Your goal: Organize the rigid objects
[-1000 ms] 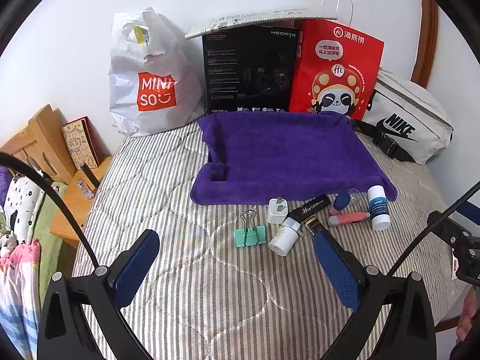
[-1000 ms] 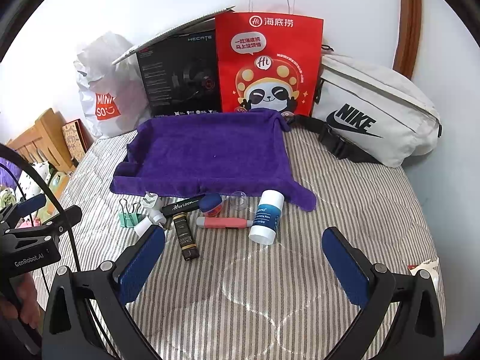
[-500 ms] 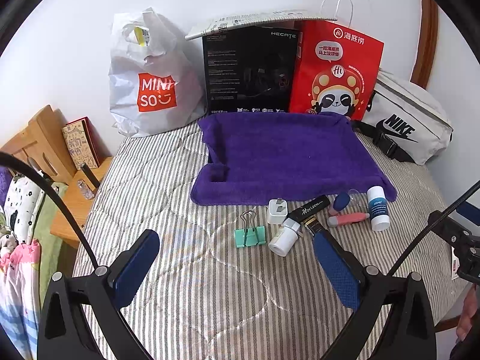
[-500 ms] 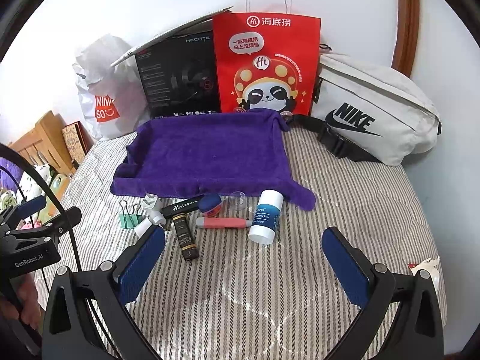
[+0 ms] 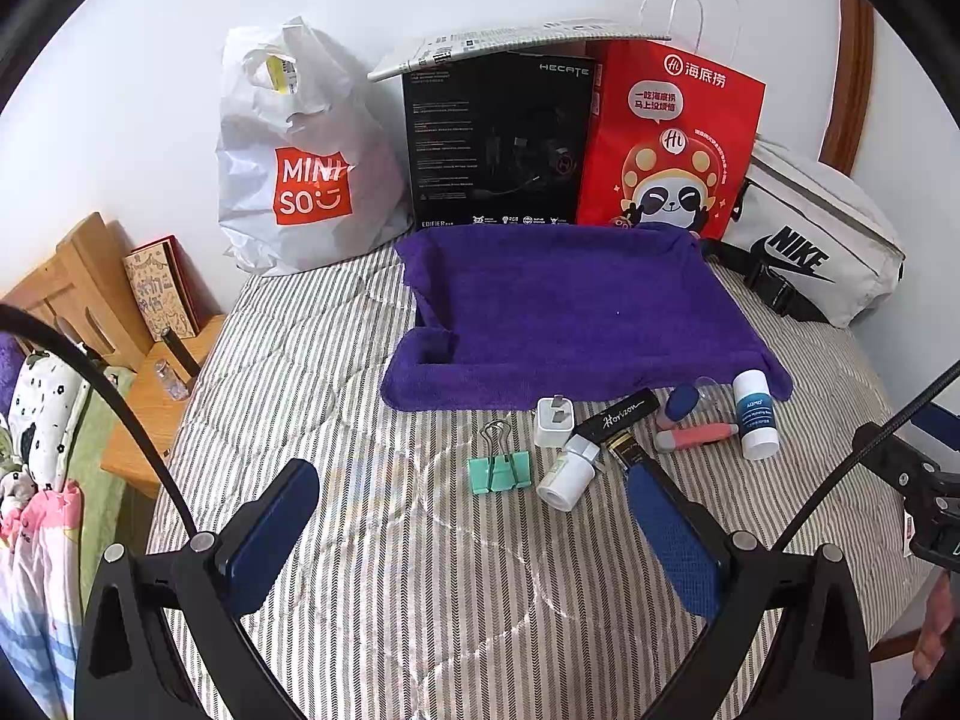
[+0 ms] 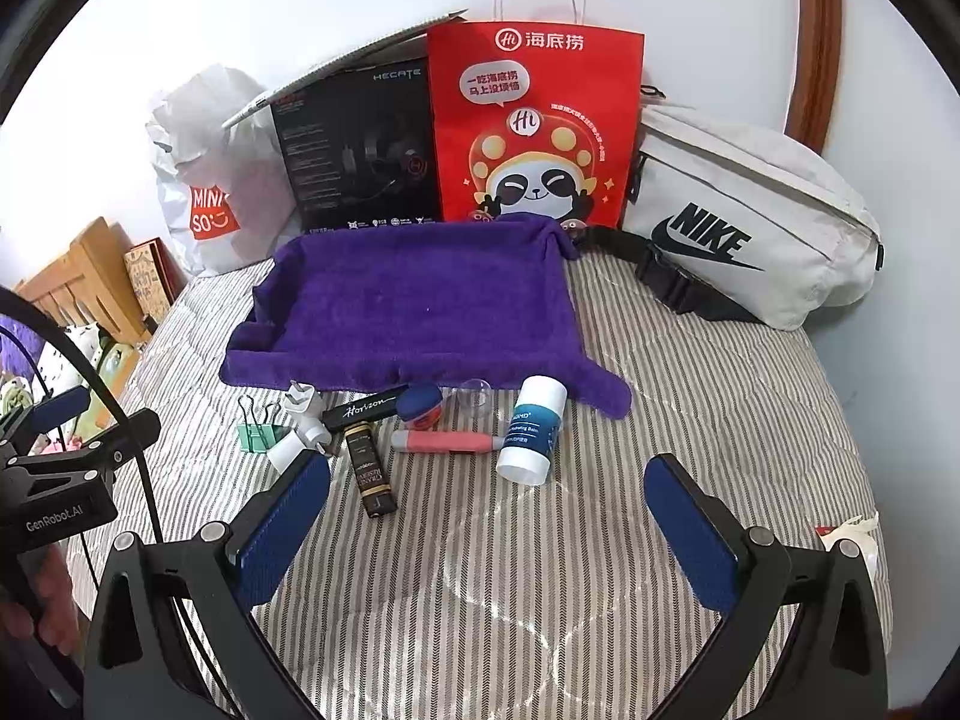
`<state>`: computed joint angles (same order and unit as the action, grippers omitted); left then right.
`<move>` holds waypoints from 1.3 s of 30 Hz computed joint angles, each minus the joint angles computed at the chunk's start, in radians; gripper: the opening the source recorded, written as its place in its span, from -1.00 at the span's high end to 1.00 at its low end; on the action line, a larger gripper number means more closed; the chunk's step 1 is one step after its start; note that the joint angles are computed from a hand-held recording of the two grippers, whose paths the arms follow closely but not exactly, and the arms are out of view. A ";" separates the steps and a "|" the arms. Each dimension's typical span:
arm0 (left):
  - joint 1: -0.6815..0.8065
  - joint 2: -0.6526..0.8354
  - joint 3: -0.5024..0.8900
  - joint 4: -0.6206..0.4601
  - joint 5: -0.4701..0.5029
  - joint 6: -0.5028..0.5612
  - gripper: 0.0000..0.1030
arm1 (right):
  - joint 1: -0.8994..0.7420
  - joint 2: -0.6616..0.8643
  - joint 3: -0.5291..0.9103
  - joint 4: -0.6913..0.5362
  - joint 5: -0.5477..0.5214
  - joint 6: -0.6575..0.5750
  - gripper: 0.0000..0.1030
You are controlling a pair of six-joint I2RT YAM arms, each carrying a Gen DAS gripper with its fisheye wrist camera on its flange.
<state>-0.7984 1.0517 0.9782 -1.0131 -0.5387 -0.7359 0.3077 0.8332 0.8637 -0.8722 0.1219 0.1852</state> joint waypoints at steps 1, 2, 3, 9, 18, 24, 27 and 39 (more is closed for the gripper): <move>-0.004 0.002 0.000 -0.002 -0.002 -0.005 -1.00 | 0.000 0.000 0.000 -0.001 0.000 0.001 -1.00; -0.003 0.001 -0.001 -0.002 -0.001 -0.006 -1.00 | -0.002 0.001 0.000 0.000 -0.004 0.001 -1.00; -0.007 0.002 -0.002 -0.001 -0.002 -0.008 -1.00 | -0.004 0.001 0.000 0.001 -0.007 0.001 -1.00; 0.026 -0.005 -0.027 0.038 0.024 0.028 -1.00 | -0.029 0.006 -0.013 0.025 -0.029 -0.011 -1.00; 0.192 0.011 -0.174 0.219 0.139 0.143 -1.00 | -0.084 0.054 -0.073 0.111 -0.077 -0.051 -1.00; 0.287 0.109 -0.257 0.363 0.204 0.194 -1.00 | -0.114 0.103 -0.120 0.165 -0.104 -0.064 -0.99; 0.306 0.174 -0.271 0.429 0.225 0.207 -1.00 | -0.125 0.134 -0.138 0.191 -0.113 -0.070 -0.99; 0.337 0.369 -0.212 0.521 0.267 0.218 -1.00 | -0.132 0.241 -0.167 0.257 -0.132 -0.084 -0.99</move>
<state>-0.4617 1.4207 0.7663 -0.4917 -0.2717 -0.5178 0.1758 1.0742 0.6963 -0.6157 -0.0106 0.1007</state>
